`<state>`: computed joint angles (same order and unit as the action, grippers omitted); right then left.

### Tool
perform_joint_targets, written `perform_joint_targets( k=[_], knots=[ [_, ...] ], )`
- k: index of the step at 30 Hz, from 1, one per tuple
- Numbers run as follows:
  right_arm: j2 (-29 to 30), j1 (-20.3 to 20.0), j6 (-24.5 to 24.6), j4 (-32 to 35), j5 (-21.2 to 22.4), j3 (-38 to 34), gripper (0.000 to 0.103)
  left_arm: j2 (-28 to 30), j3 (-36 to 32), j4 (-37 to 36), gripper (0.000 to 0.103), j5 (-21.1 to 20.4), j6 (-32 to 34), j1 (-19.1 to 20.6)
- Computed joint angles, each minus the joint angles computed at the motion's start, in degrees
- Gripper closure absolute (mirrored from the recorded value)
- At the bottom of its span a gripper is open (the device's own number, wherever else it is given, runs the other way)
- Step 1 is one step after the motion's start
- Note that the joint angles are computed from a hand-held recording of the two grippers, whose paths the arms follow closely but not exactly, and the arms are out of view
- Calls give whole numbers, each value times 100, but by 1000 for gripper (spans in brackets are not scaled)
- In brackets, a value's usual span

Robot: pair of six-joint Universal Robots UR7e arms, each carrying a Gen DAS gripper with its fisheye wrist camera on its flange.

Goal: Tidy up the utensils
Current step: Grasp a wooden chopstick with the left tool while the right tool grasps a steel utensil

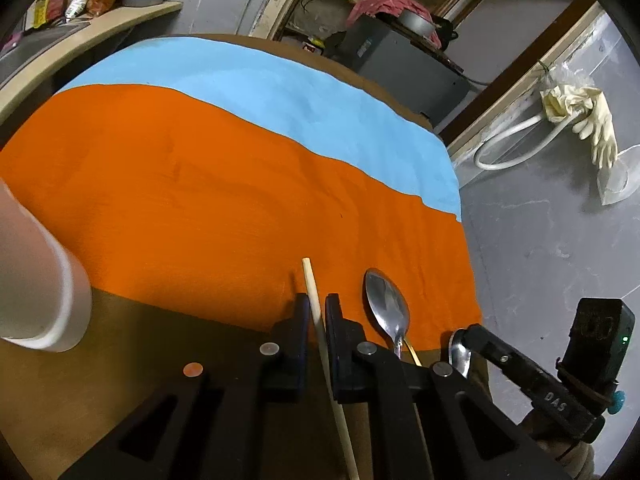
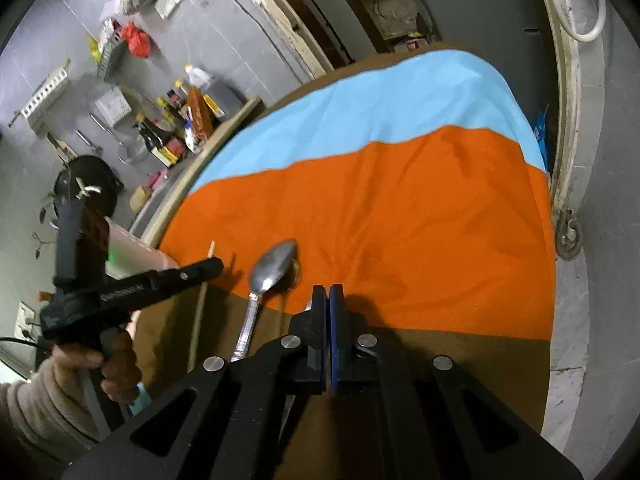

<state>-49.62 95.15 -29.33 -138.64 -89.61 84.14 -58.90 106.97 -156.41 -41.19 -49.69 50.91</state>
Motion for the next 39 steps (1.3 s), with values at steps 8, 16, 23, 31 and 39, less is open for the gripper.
perform_joint_targets(
  k=[8, 16, 23, 31, 39],
  knots=[
    [-170, 140, -148, 14, -77, 109, 101, -81, 123, -80, 97, -63, 73, -65],
    [-75, 83, 293, 519, -306, 79, 101, -160, 249, -123, 97, -141, 49, -77],
    [-225, 91, 325, 556, -599, 401, 100, -236, 373, -157, 97, -128, -104, -105],
    [-459, 90, 231, 825, -685, 609, 87, -304, 495, -114, 97, -162, -172, -157],
    [-522, 355, -93, 450, -1310, 885, 89, -452, 630, -76, 97, -145, -169, -243]
  ],
)
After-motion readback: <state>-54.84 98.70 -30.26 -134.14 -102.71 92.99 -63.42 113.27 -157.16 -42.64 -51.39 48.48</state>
